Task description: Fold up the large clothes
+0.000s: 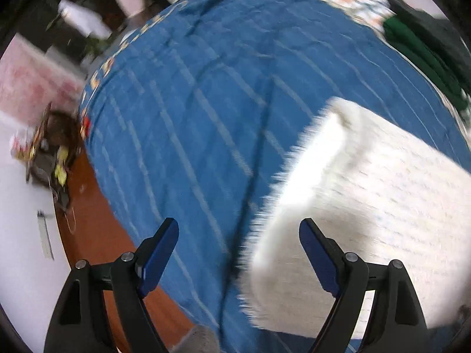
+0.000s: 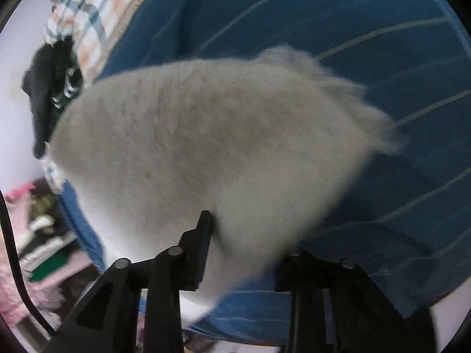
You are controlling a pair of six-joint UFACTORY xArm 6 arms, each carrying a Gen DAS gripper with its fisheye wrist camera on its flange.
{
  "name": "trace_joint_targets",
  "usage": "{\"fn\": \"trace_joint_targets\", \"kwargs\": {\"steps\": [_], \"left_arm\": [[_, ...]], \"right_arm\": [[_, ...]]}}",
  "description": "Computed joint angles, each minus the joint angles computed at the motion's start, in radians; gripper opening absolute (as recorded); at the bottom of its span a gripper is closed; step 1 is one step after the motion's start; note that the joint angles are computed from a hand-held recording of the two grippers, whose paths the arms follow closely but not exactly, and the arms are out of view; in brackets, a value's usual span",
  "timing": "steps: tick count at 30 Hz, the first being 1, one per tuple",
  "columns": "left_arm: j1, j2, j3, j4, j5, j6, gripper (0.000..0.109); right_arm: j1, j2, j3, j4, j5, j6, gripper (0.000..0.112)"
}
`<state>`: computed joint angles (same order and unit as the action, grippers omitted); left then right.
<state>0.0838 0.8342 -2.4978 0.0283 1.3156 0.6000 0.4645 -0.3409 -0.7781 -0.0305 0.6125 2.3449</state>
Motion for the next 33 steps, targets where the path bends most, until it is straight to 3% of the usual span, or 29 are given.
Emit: {"fn": "trace_joint_targets", "kwargs": {"steps": [2,5,7,10,12,15,17,19,22,25,27,29,33], "left_arm": [[-0.026,-0.12,0.209,-0.014,-0.081,0.054,0.085],[-0.074,-0.267,0.513,-0.038,-0.276,0.097,0.086],[-0.11,-0.278,0.59,-0.032,-0.321,0.104,0.086],[-0.136,-0.263,0.649,0.031,-0.384,0.081,0.089],[-0.133,-0.259,0.675,0.036,-0.451,0.068,0.103],[-0.116,-0.172,0.517,-0.025,-0.313,0.062,0.103],[-0.113,-0.121,0.431,-0.058,-0.249,0.036,0.103],[-0.11,-0.106,0.419,-0.1,-0.265,0.047,0.103],[-0.102,-0.033,0.305,-0.154,-0.208,-0.01,0.103],[-0.112,0.018,0.191,-0.116,-0.126,-0.022,0.103],[-0.12,0.017,0.164,-0.078,-0.123,-0.019,0.103],[-0.128,-0.044,0.236,-0.048,-0.159,-0.009,0.103],[-0.131,-0.169,0.372,-0.068,-0.188,-0.005,0.103]], "right_arm": [[0.02,-0.039,-0.038,-0.06,0.157,-0.004,0.035],[0.024,-0.041,-0.196,-0.064,0.439,-0.255,0.035],[-0.02,0.042,-0.32,-0.054,0.519,-0.464,0.035],[-0.119,0.222,-0.531,-0.052,0.551,-0.778,0.035],[-0.191,0.326,-0.62,-0.012,0.495,-0.956,0.035],[-0.299,0.45,-0.658,0.116,0.383,-1.119,0.035],[-0.35,0.551,-0.709,0.217,0.419,-1.214,0.032],[-0.384,0.622,-0.722,0.297,0.43,-1.263,0.032],[-0.404,0.695,-0.825,0.266,0.499,-1.303,0.032],[-0.426,0.699,-0.881,0.3,0.581,-1.302,0.032],[-0.416,0.711,-0.983,0.241,0.657,-1.317,0.032],[-0.394,0.672,-0.987,0.225,0.645,-1.332,0.032],[-0.353,0.695,-0.989,0.377,0.64,-1.407,0.032]]}}
